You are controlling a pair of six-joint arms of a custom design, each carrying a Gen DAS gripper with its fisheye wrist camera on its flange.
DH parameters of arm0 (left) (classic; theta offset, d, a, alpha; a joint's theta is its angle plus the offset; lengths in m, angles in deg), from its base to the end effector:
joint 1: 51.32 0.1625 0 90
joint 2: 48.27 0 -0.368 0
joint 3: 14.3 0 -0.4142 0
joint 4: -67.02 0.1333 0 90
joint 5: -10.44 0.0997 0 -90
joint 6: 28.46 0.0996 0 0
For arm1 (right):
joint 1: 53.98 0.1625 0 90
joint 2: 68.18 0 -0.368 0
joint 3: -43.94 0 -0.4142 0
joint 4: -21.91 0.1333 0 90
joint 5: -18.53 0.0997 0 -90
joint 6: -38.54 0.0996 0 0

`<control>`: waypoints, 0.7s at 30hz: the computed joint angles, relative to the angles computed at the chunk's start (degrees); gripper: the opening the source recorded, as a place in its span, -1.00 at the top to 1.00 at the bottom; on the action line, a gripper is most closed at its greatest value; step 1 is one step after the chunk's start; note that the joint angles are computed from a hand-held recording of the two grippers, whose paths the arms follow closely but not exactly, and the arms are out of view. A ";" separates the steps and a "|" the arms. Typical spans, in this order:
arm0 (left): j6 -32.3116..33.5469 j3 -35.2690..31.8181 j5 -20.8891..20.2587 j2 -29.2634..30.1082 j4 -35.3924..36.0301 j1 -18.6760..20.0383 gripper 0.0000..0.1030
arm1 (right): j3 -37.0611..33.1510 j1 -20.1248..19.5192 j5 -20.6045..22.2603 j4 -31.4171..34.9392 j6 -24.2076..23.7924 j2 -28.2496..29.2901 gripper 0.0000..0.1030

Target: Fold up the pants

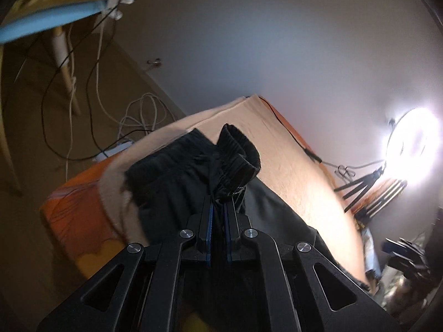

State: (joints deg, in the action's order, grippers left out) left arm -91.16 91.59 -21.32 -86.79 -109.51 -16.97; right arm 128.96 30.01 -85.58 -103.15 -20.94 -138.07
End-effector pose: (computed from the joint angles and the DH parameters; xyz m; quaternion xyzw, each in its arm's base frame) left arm -0.3383 -0.4952 -0.0074 -0.1338 0.8548 -0.4866 0.1210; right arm 0.0400 -0.6609 0.3431 0.4207 -0.8825 0.0790 0.1946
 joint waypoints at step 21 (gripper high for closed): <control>-5.71 2.22 2.65 -1.58 2.77 0.90 0.70 | -17.19 1.97 -6.99 5.48 7.85 24.48 0.42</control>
